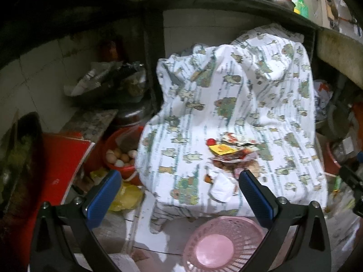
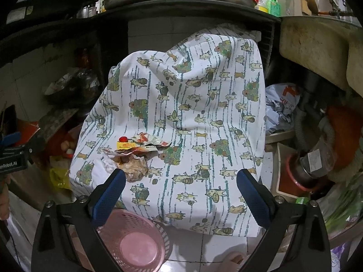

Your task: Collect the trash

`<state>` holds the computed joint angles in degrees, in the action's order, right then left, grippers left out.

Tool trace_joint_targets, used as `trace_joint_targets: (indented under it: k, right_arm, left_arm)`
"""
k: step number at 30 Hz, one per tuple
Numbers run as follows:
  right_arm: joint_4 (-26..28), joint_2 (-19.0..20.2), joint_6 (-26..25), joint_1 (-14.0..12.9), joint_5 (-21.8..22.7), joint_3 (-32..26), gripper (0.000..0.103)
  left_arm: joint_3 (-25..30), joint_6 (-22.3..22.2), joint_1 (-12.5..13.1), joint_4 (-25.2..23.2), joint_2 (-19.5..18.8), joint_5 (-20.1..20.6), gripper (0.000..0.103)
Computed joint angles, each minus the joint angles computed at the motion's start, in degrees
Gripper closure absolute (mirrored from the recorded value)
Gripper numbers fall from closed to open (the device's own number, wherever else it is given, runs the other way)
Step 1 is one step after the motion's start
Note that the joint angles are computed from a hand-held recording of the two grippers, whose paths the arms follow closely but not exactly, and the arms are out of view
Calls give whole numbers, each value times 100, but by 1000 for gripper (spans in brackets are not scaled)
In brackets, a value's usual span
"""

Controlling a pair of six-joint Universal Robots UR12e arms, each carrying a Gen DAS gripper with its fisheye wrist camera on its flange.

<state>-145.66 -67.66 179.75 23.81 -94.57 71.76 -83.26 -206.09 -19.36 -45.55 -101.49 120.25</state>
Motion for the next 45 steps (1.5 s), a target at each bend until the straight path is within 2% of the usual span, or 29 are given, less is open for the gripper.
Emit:
trace_joint_targets:
  k: [10,12,18,20,21,22,23,24,27,29,33,35,38,40,42,43,44,45]
  right_arm:
    - [31,0,37,-1,-25,-4,5]
    - [68,-2,43,-5,-13,-12,8]
    - [117,-66,-32,-10,94,44,12]
    - [164,-40,-131,7,74,-14,14]
    - [226,-19,-134,5,116,-69,18]
    - [361,21,-123,-5,205,-177,19]
    - [522,75,-107,-7,262,-311,20]
    - [811,167,-99,-5,313,-540,21]
    - [1565,494,-147,-57,777,-1263,25]
    - [1948,757,-217,-65,906,-1749,25]
    - [2584,1261,62,-91,978,-2553,27]
    - [2788,1423,160,-100,1002,-2761,27]
    - [2885,1563,219,-105,1006,-2830,27]
    - [3088,1666,199,-99,949,-2924,27]
    - [3251,1770,205,-100,939,-3046,27]
    - [3327,1830,225,-99,920,-3127,27]
    - [3397,1886,251,-97,895,-3209,27]
    - [3447,1938,288,-98,902,-3283,27]
  left_arm:
    - [53,-30,-32,-113,-19,77,0]
    - [57,-44,-31,-121,-17,63,0]
    - [54,-54,36,-153,-3,-346,3]
    - [80,-114,80,-261,-13,-523,9]
    - [128,-119,142,-375,-33,-759,11]
    - [170,-112,189,-459,-53,-938,19]
    - [316,-112,303,-722,-120,-1356,26]
    - [418,-115,389,-901,-170,-1685,28]
    - [769,-337,765,-1459,-398,-3114,39]
    - [972,-404,866,-1721,-574,-3429,40]
    - [1246,-53,953,-2317,-898,-3852,40]
    - [1272,-10,961,-2599,-983,-4068,40]
    - [1323,106,949,-2716,-1074,-4344,40]
    - [1458,225,898,-2832,-1184,-4187,40]
    - [1579,282,849,-2961,-1295,-3945,56]
    - [1624,303,865,-3077,-1338,-3942,79]
    - [1648,232,892,-3165,-1376,-4062,92]
    - [1627,171,920,-3126,-1387,-4170,93]
